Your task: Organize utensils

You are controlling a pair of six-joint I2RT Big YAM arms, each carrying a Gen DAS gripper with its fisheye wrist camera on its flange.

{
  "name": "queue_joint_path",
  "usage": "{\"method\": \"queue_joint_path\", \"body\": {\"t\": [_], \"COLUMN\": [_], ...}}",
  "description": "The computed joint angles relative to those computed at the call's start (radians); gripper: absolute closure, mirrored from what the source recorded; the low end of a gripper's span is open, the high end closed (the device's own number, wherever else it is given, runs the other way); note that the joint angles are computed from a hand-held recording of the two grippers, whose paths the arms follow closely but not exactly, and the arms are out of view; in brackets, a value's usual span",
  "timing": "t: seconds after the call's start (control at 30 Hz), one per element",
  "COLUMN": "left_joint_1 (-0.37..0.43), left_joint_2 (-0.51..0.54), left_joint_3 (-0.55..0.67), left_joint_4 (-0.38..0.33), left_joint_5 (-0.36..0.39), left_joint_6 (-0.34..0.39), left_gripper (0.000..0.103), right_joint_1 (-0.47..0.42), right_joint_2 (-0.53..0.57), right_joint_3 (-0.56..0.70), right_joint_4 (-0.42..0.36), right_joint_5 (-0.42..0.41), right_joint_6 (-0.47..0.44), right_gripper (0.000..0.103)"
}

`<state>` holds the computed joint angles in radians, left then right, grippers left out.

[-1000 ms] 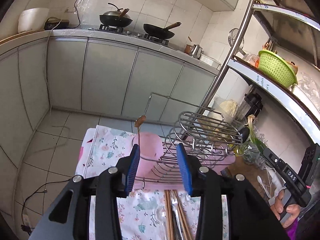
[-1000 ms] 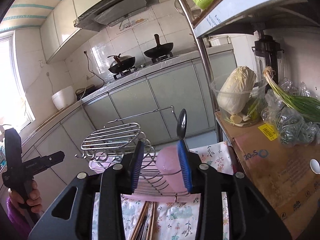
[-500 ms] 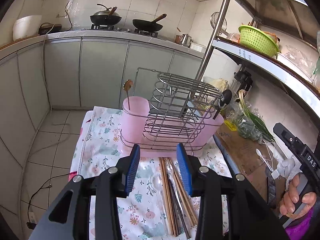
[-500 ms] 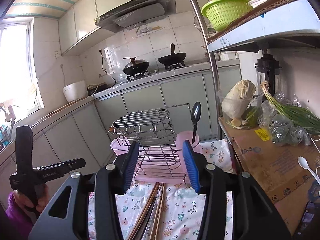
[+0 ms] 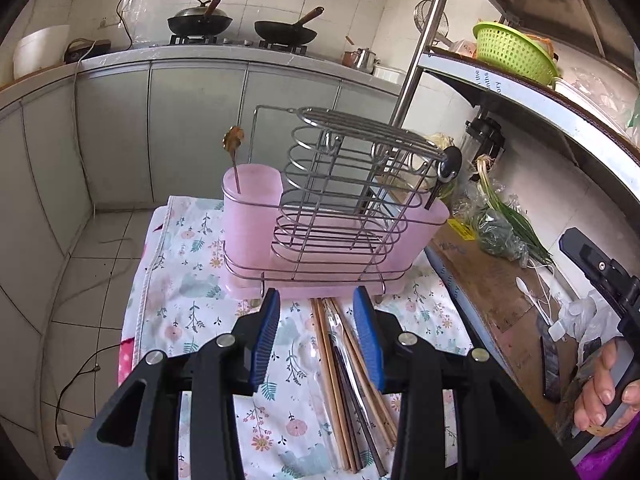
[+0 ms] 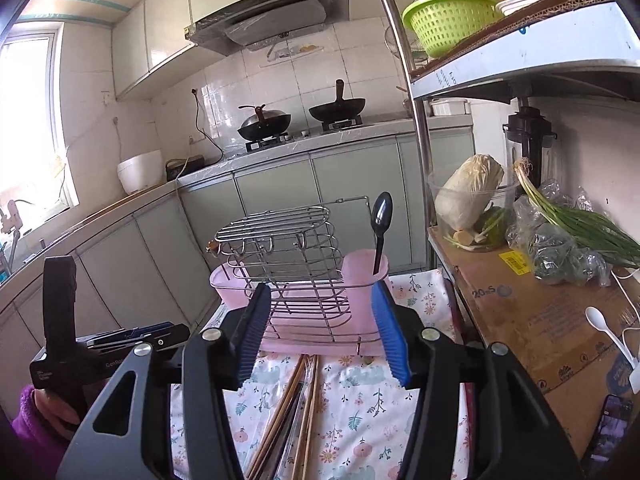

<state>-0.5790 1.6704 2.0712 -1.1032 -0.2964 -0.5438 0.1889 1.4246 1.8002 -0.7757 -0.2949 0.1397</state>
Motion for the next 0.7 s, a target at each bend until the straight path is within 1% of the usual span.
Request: {"method": "queue_joint_path", "body": {"t": [0.13,0.23,0.3,0.37,0.53,0.6,0.7], "left_joint_1": [0.017,0.031,0.042,0.056,0.089,0.099,0.102], "left_joint_2": [0.037,0.072,0.100,0.132,0.218,0.260,0.326], "left_joint_3": [0.022,0.042,0.057,0.074,0.128,0.170,0.244], "left_joint_4": [-0.026,-0.042,-0.067,-0.097,-0.169,-0.206,-0.273], "left_joint_5": [0.035,0.060,0.092,0.140,0.237,0.260,0.279], "left_joint_6": [-0.006,0.017,0.026,0.025,0.008,0.002,0.000], "left_gripper": [0.066,0.066,0.067,0.069,0.071,0.071,0.071], "right_joint_1": [0.008,0.015,0.019,0.020,0.020,0.018,0.017], "right_joint_2": [0.014,0.030,0.047,0.078,0.179,0.227,0.283], "right_joint_3": [0.012,0.023,0.035,0.058,0.140,0.182,0.229], "right_joint_4": [-0.026,-0.046,-0.070,-0.109,-0.247,-0.312,-0.389], "right_joint_5": [0.020,0.036,0.035,0.020,-0.061,-0.107,-0.145], "right_joint_6": [-0.033,-0.045,-0.052,-0.057,-0.049,-0.042,-0.028], "right_gripper": [0.050,0.050,0.050,0.050,0.051,0.061,0.071]}}
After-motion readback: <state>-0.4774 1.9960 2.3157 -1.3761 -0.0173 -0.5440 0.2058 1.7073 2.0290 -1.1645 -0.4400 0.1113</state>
